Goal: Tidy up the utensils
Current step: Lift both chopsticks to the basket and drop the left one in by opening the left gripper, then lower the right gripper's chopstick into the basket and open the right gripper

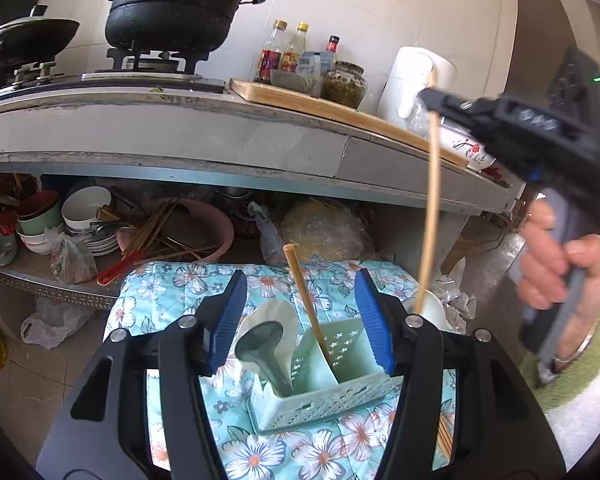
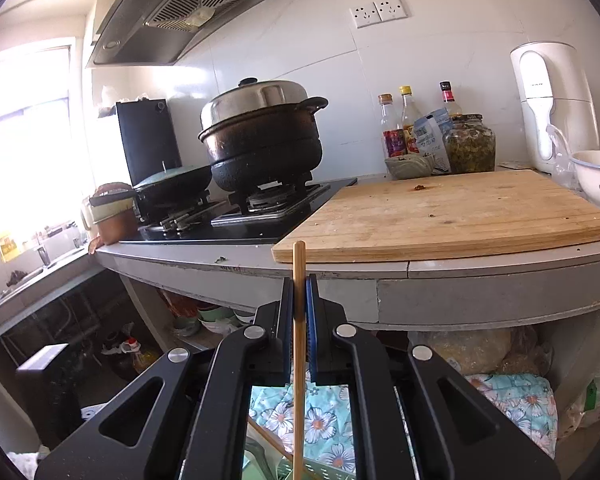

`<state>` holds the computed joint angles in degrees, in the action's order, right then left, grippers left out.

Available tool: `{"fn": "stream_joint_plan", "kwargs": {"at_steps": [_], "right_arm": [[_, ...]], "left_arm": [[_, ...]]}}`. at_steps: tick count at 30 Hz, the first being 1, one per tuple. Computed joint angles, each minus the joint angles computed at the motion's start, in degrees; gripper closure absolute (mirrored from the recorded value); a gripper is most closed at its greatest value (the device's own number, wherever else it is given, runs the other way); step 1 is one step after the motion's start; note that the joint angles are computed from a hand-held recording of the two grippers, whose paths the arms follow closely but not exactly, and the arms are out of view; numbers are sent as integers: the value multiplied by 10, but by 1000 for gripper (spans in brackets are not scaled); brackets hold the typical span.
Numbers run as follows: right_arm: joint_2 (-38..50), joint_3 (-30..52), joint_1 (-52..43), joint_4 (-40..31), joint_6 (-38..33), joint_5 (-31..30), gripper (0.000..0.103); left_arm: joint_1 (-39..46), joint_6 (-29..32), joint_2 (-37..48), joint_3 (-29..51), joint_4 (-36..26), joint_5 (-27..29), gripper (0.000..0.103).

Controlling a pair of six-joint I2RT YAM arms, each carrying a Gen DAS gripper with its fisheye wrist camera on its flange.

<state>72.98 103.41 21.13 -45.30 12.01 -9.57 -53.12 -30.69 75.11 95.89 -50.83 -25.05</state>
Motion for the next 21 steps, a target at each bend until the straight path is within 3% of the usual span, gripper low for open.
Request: {"fn": "stream_joint_plan", "kwargs": {"at_steps": [5,12,16,21], "right_arm": [[10,-34,32,20,-26,55,97],[1,-94,41,25,-27,59,97],[-11,-119,35,21,-12,40,97],[-16,-119,36,17,0,62,97]], "left_arm": [[-45,-21,-56,-43,1,-45,45],[-121,-79,-135,-124,-11,-119,42],[-143,-117,-160,-156,-32,-135,41],[-145,-149,-185,-187,-38,-135,41]]}}
